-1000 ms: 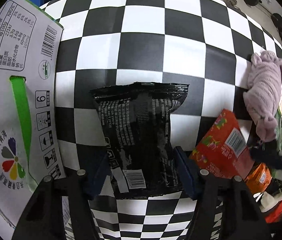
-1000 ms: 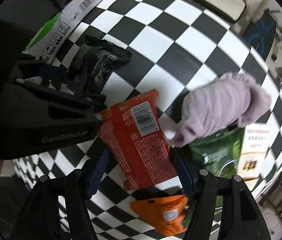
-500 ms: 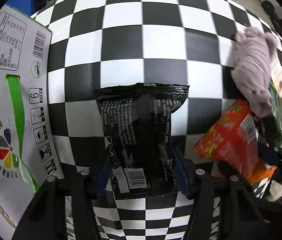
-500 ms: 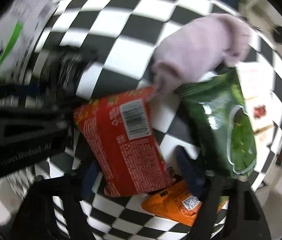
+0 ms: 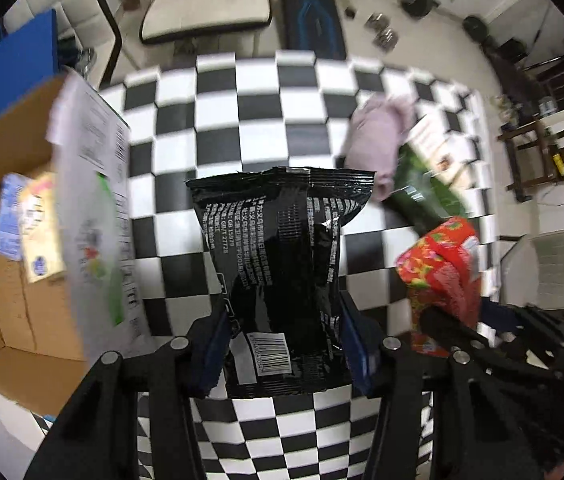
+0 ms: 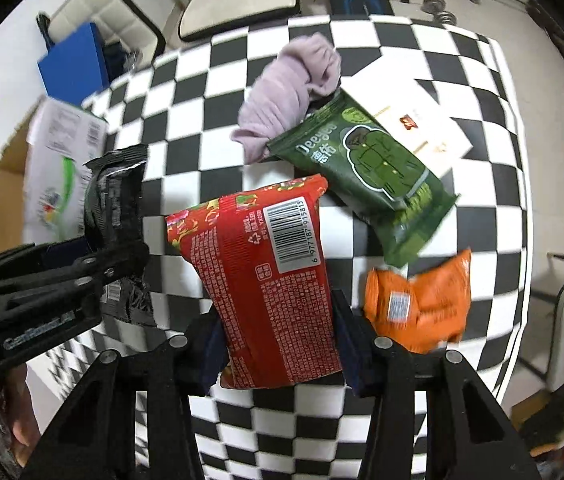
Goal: Organize soft objects
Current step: 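Carry both bags into the box and release them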
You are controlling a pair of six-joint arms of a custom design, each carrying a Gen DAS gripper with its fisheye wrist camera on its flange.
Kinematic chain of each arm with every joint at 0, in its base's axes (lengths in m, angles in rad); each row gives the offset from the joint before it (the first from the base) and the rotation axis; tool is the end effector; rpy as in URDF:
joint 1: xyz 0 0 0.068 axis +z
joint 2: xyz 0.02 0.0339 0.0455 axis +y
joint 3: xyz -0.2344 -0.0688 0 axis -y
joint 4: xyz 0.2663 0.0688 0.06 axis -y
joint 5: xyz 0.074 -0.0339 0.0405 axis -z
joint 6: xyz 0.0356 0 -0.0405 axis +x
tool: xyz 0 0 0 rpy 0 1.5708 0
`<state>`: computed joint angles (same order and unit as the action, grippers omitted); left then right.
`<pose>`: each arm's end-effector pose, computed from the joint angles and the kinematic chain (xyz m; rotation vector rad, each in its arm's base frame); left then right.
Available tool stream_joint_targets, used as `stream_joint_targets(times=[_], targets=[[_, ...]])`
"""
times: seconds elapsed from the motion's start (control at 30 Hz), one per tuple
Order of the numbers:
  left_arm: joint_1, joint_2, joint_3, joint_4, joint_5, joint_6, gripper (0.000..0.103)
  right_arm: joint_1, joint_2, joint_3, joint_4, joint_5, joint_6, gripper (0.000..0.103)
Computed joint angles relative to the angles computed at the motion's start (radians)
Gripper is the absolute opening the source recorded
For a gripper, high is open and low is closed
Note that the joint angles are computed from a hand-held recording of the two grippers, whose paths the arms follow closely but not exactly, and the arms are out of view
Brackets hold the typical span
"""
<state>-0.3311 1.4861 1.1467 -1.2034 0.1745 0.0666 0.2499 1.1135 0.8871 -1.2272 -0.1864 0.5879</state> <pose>0.2574 -0.0950 0.2060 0.6210 3.0624 -0.2767 0.1943 0.0564 0.2143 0.5034 3.0510 0.3378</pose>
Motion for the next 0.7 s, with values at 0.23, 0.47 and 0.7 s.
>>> stream_joint_targets(times=[0.23,0.47,0.7], targets=[[0.33,-0.076,0.298,-0.286,0.08,0.281,0.048,0.372,0.078,0.295,-0.01,0.103,0.374,0.05],[0.686,0.172,0.605,-0.321,0.011,0.576,0.048,0.657,0.574,0.797,0.09,0.144,0.59,0.05],[0.824,0.655,0.972,-0.255,-0.143,0.624,0.048,0.703,1.27,1.601,-0.065,0.086,0.668,0.05]])
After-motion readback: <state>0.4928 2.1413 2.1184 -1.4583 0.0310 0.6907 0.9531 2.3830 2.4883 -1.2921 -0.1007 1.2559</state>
